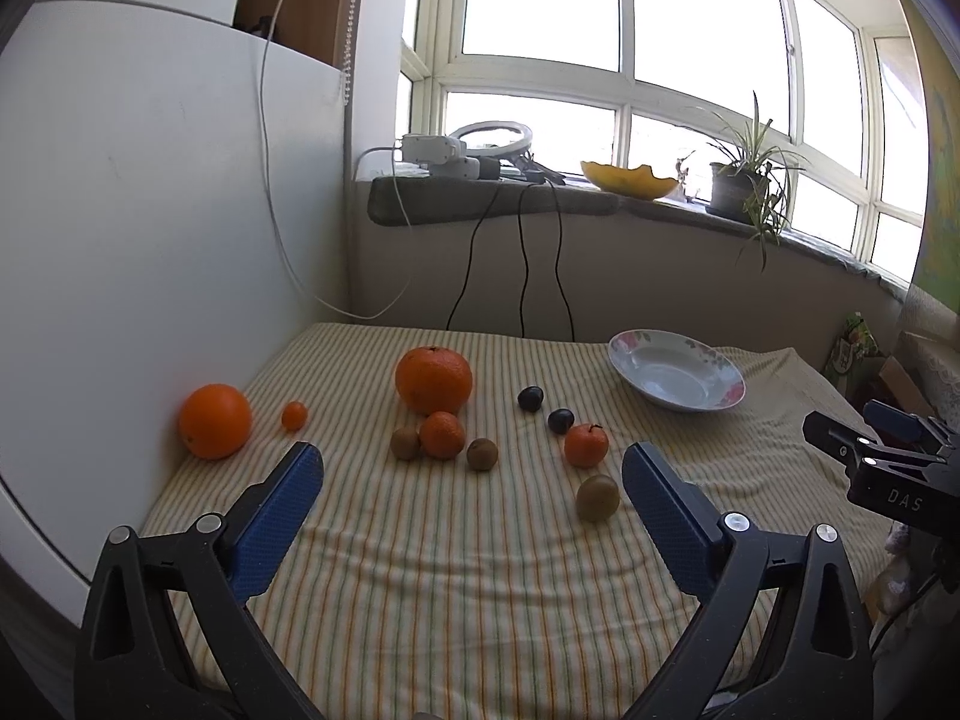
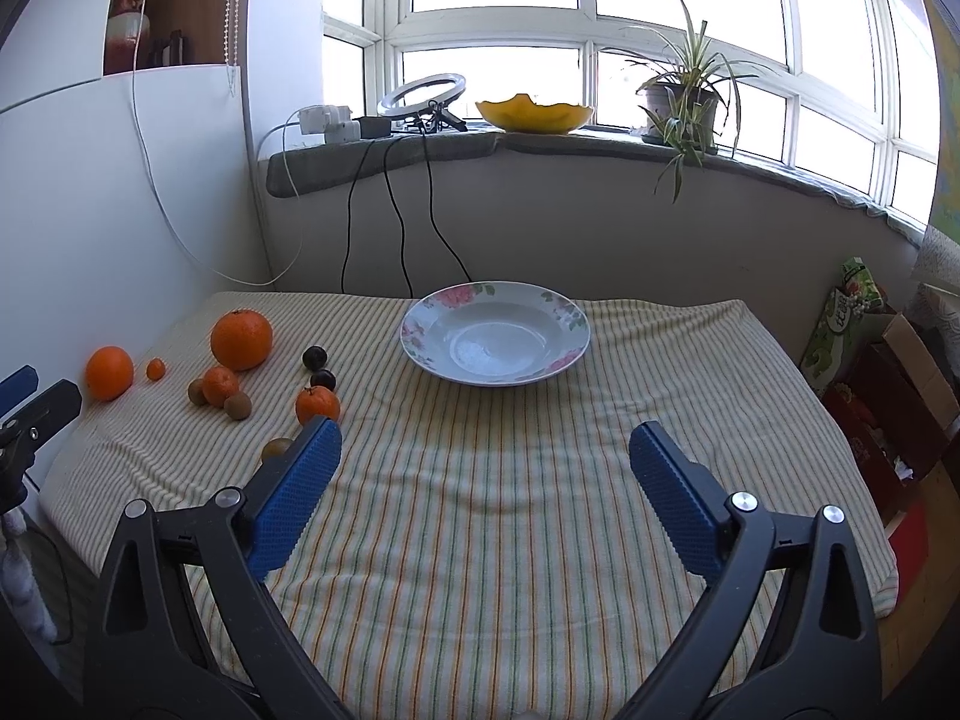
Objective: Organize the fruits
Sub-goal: 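Reach the right gripper to the large orange and close around it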
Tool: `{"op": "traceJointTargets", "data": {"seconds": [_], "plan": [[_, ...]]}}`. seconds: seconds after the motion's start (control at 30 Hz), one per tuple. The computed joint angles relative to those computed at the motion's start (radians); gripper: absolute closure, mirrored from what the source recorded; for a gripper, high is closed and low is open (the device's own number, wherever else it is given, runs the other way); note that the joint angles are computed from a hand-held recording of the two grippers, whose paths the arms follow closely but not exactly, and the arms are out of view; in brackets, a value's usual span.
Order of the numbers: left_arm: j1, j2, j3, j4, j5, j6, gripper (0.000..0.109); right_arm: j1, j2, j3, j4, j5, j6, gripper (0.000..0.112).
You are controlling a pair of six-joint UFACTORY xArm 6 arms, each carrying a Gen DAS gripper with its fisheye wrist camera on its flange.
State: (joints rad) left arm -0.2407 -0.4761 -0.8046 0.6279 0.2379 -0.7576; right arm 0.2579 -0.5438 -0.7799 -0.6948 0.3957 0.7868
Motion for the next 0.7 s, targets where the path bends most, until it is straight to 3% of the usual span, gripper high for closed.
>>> {"op": "traceJointTargets", "data": {"seconds": [0.13,0.27,0.43,0.53,0.7], "plan": [[0.011,0.028,-0.006,-0.072,-0.01,0.066,0.012,-0.005,0.036,-0.011,0.075,-0.034,-0.072,0.017],[0.022,0.066,-0.016,-0.224,-0.029,0.195,0.013,-0.006,0.094,-0.035,0.264,-0.071,-0.233,0.02],[0.029,0.137,-0.056,-0.471,-0.04,0.404,0.015,0.01,0.174,-0.089,0.456,-0.097,-0.41,0.021],[0.032,0.192,-0.101,-0.688,-0.034,0.58,0.018,0.031,0.237,-0.149,0.655,-0.095,-0.598,0.021],[0.049,0.294,-0.206,-0.922,0.013,0.788,0.02,0.059,0.384,-0.324,0.94,-0.03,-0.868,0.021]]}}
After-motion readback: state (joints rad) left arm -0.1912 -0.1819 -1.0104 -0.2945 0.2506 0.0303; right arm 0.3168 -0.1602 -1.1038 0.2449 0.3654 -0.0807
